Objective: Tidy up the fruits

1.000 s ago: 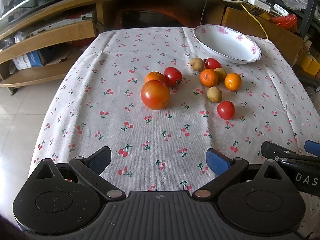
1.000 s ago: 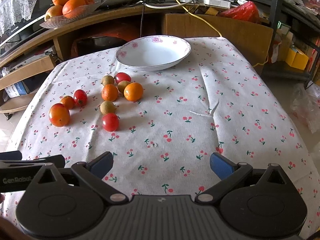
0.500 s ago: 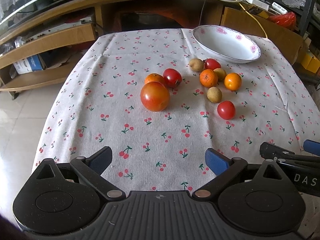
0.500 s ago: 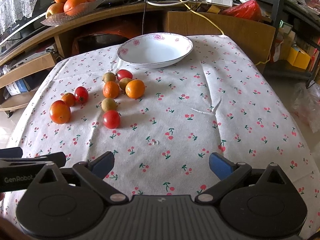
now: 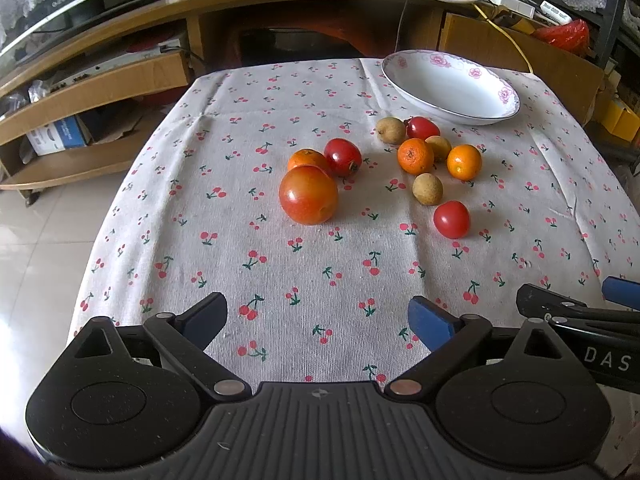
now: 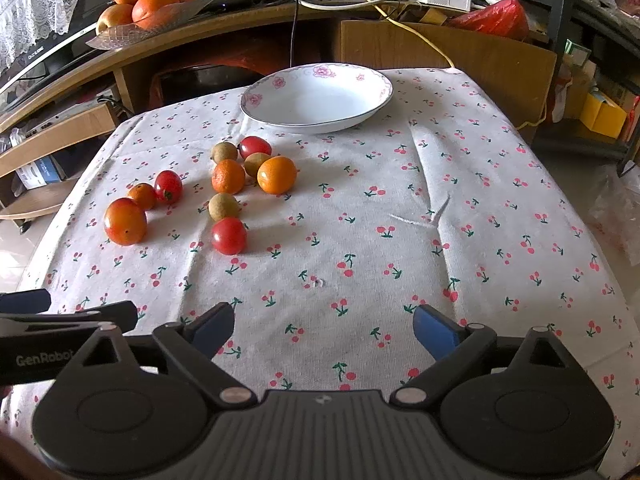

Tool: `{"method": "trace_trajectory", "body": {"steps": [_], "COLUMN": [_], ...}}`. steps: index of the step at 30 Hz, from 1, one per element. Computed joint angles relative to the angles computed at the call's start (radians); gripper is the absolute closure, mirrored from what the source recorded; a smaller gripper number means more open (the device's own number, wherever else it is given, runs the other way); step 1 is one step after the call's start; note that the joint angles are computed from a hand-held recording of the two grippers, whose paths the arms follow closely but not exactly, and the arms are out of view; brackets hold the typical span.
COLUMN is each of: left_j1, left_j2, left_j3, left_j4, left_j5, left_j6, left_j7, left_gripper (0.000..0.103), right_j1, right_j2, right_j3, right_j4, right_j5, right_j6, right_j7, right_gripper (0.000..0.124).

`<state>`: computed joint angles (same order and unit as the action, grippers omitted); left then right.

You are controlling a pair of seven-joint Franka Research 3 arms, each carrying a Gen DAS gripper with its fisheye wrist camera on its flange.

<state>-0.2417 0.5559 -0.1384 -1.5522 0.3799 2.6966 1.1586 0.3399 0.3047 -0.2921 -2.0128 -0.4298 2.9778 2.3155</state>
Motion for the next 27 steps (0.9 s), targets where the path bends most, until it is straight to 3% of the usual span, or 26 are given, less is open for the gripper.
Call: {"method": "trace_trajectory", "body": {"steps": [16, 27], "left_j1": [-0.004, -0.002], "left_j2": [-0.001, 0.01], "left_j3": [0.006, 0.004], "left_j4": [-0.004, 0.008], "left_j5": [0.011, 0.007], "left_j6": [0.007, 0.0], "left_j7": [0.004, 0.004], "left_gripper": [0.006, 0.008], "right_j1": [0.001, -0.027], "right_j2": [0.005, 0.016], "right_j3": [0.004, 0.04], "right_j4": [0.0, 0.011], "right_j5": [0.014, 0.104], "right_j6": [0.007, 0.011], "right_j7": [-0.013, -0.112], "right_gripper": [0.035, 0.039]}}
